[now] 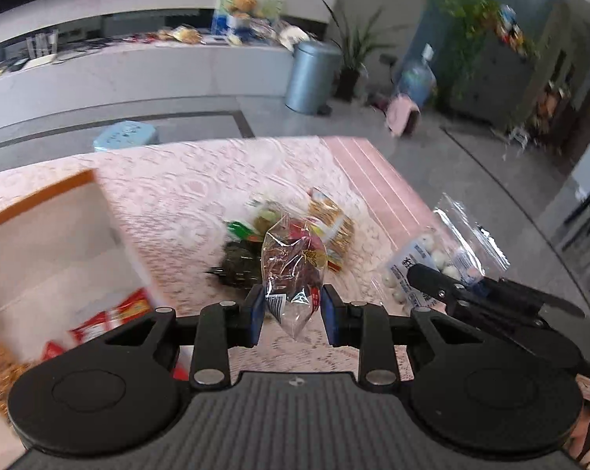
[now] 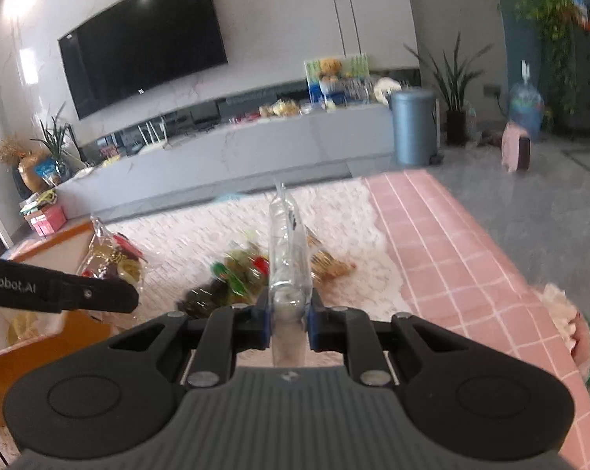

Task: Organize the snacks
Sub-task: 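Carry both bags over the box with the left and right grippers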

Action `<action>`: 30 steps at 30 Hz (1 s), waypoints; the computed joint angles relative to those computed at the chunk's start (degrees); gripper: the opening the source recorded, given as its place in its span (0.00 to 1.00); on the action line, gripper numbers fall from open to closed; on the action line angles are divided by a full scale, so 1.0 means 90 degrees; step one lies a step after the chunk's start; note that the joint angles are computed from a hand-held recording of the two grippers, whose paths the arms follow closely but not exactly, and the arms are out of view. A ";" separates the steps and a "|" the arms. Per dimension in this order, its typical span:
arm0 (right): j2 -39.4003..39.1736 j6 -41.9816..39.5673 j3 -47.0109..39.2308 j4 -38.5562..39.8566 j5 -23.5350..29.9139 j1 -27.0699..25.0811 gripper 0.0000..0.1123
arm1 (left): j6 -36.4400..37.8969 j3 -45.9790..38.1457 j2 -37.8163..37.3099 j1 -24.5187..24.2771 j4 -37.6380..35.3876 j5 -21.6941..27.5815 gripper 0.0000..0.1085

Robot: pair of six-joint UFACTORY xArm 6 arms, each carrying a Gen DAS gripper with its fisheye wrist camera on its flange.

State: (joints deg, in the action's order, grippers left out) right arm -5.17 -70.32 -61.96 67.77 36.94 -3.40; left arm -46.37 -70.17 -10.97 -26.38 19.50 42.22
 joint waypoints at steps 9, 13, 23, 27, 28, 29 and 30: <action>-0.1111 0.0068 0.0417 0.0332 0.0812 0.0564 0.12 | -0.0642 0.0831 -0.1347 0.0522 0.0430 0.0587 0.31; -0.1396 0.0150 0.0497 0.0092 0.0741 0.1101 0.12 | -0.0603 0.1139 -0.1758 0.0835 0.0304 0.0560 0.31; -0.1050 0.1541 0.0071 -0.1562 0.0457 0.2358 0.12 | 0.0383 0.1818 -0.2223 0.1761 -0.0789 0.0314 0.31; -0.0436 0.2747 -0.0456 -0.3039 0.0492 0.2805 0.12 | 0.0842 0.1942 -0.2069 0.2098 -0.1218 0.0443 0.31; -0.0329 0.2928 -0.0523 -0.3202 0.0582 0.2846 0.12 | 0.0974 0.1988 -0.2045 0.2197 -0.1340 0.0467 0.31; -0.0186 0.3078 -0.0641 -0.3338 0.0693 0.2866 0.12 | 0.1068 0.2020 -0.2011 0.2260 -0.1430 0.0444 0.31; -0.0020 0.3258 -0.0779 -0.3506 0.0751 0.2924 0.12 | 0.1198 0.2018 -0.1938 0.2327 -0.1549 0.0451 0.31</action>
State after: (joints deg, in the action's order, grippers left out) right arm -5.36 -41.00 -68.97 36.21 43.70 22.92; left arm -35.59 -52.00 -28.41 -5.44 5.56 46.28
